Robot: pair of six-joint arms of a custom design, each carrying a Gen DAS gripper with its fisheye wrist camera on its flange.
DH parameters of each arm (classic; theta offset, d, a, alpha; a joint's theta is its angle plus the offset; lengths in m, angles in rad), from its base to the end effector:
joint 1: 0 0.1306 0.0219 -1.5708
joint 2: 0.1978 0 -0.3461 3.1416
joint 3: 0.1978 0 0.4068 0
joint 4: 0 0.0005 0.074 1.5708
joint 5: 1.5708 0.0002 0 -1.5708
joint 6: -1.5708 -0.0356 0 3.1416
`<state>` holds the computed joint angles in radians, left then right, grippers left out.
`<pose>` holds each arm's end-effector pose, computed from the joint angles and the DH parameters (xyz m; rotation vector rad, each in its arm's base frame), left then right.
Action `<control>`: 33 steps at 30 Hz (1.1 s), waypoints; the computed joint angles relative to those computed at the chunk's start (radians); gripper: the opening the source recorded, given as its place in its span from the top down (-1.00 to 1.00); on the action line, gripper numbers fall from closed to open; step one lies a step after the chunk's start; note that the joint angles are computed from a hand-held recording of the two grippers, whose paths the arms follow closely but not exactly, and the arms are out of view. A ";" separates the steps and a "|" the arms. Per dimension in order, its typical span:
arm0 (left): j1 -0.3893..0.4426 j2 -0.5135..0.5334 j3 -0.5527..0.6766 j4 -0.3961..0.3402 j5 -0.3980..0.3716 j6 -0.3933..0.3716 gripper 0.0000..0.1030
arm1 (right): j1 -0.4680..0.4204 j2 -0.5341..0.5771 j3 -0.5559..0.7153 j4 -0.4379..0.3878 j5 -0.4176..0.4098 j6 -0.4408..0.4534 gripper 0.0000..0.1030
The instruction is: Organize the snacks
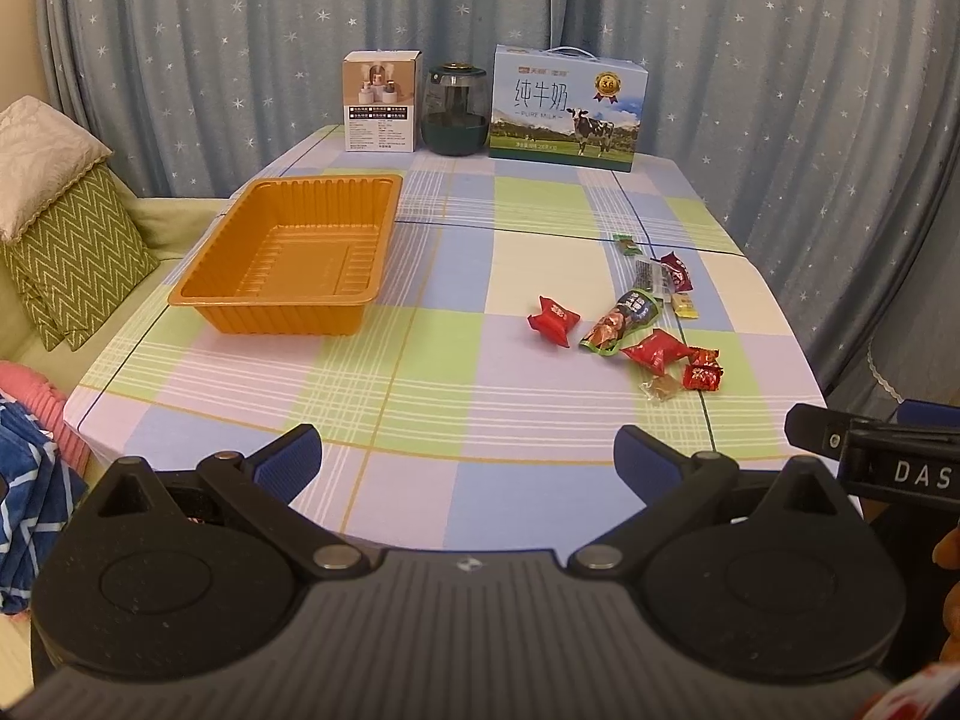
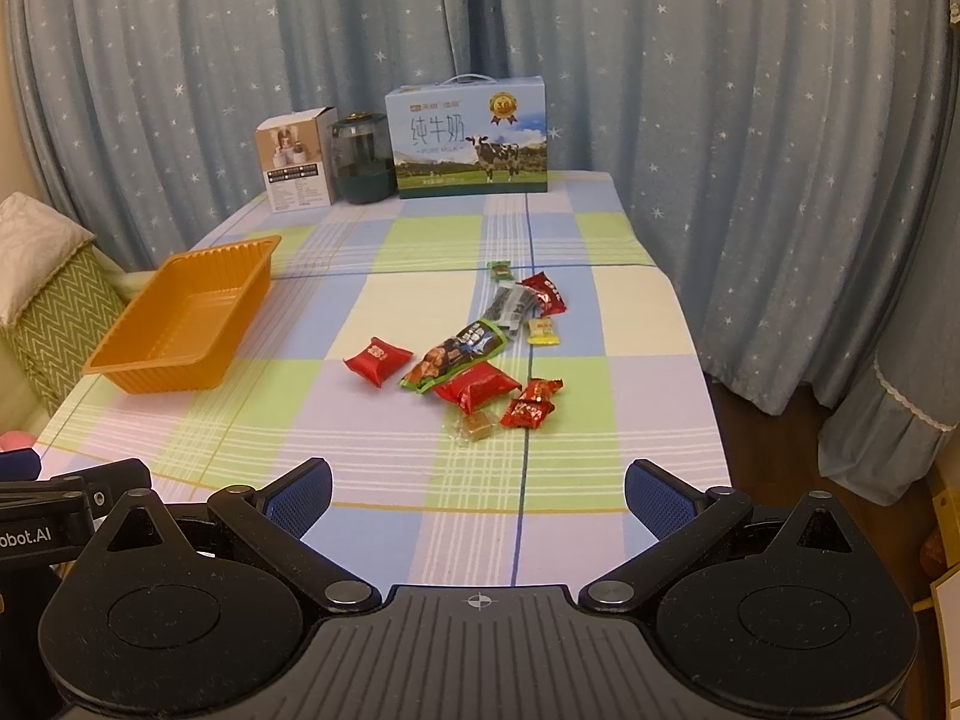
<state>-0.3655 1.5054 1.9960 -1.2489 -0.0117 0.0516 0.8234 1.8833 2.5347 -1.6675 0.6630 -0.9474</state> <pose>0.4724 -0.1809 0.5898 0.3595 2.3094 -0.1948 0.4025 0.4014 0.5924 0.3665 2.2756 0.0058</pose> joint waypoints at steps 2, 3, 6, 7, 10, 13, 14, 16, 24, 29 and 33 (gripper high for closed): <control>0.001 -0.001 -0.001 0.001 0.002 0.000 -1.00 | 0.001 0.000 -0.003 0.002 0.001 0.000 -1.00; 0.002 0.000 -0.001 0.001 0.003 0.000 -1.00 | 0.000 -0.001 -0.002 0.002 0.001 0.000 -1.00; 0.001 0.000 0.000 0.000 0.001 0.000 -1.00 | 0.001 0.001 0.000 0.000 0.001 -0.002 -1.00; 0.001 0.000 0.000 0.000 0.001 0.001 -1.00 | 0.001 0.000 -0.002 0.002 0.002 -0.001 -1.00; 0.001 -0.002 -0.004 0.001 0.000 0.002 -1.00 | 0.001 0.000 -0.002 0.001 0.002 -0.002 -1.00; -0.001 -0.004 -0.006 0.002 -0.001 0.004 -1.00 | 0.001 0.001 -0.001 0.001 0.000 0.000 -1.00; 0.000 -0.005 -0.006 0.002 0.001 0.004 -1.00 | 0.002 0.001 -0.002 0.002 0.001 -0.002 -1.00; 0.000 -0.005 -0.007 0.001 0.003 0.005 -1.00 | 0.000 -0.001 -0.004 0.003 -0.001 0.000 -1.00; 0.001 -0.007 -0.011 0.003 0.006 0.007 -1.00 | 0.001 -0.009 -0.020 0.013 0.000 -0.005 -1.00; 0.006 0.003 -0.003 0.009 0.020 0.004 -1.00 | 0.004 -0.058 -0.116 0.076 0.035 -0.018 -1.00; 0.014 0.050 0.038 0.019 0.033 -0.009 -1.00 | -0.020 -0.113 -0.224 0.145 0.055 -0.017 -1.00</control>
